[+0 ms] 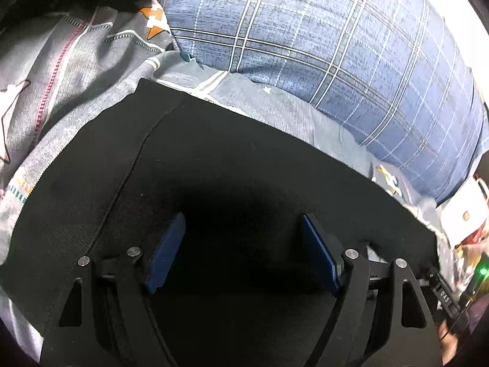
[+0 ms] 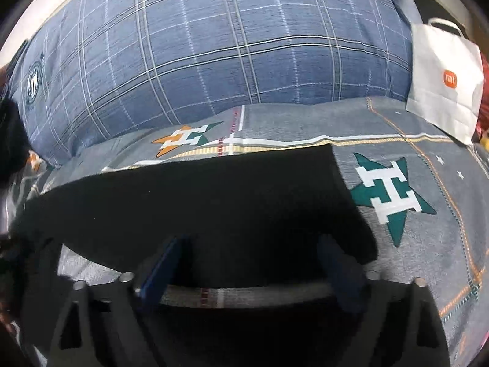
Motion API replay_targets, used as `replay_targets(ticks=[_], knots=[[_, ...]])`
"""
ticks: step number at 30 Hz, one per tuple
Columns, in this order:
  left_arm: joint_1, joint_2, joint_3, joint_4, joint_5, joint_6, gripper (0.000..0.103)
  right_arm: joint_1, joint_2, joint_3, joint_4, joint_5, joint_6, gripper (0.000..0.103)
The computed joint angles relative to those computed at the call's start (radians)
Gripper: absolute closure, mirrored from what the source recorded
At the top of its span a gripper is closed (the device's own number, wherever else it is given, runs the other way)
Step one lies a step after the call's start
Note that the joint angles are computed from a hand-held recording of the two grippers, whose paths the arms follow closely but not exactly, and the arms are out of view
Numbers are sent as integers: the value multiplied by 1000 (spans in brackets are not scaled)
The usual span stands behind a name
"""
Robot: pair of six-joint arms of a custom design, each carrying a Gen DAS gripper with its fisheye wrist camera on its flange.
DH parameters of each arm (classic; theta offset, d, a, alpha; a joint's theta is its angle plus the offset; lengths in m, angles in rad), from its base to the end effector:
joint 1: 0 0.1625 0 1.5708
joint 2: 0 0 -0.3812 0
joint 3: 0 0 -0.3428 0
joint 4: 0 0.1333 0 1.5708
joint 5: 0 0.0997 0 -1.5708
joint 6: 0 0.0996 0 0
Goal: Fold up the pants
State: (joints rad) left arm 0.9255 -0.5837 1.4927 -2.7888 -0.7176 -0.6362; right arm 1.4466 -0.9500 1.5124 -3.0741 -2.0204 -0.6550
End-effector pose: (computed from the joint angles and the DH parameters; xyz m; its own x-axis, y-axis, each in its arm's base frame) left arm -0.2207 -0.6395 0.0701 -0.8738 -0.2813 -0.3966 0.0669 0.7384 -0.6710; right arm 0.0097 -0.6492 0.3175 -0.7187 0.0088 0.6953 -0.4600 0.7438 -0.4849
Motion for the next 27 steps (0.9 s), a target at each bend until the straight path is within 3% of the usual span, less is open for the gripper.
replay_targets(ticks=[4, 20, 22, 24, 27], knots=[[-5, 10, -13, 38, 23, 7, 25, 15, 26, -11, -37, -45, -42, 9], [-3, 11, -13, 28, 17, 11, 25, 12, 34, -12, -70, -43, -86, 7], [-2, 10, -11, 22, 13, 5, 25, 28, 47, -24, -85, -95, -68, 7], [-4, 13, -13, 27, 20, 3, 25, 71, 88, -54, -165, -221, -45, 11], [-6, 15, -13, 27, 25, 4, 25, 124, 88, -21, -325, -222, -47, 11]])
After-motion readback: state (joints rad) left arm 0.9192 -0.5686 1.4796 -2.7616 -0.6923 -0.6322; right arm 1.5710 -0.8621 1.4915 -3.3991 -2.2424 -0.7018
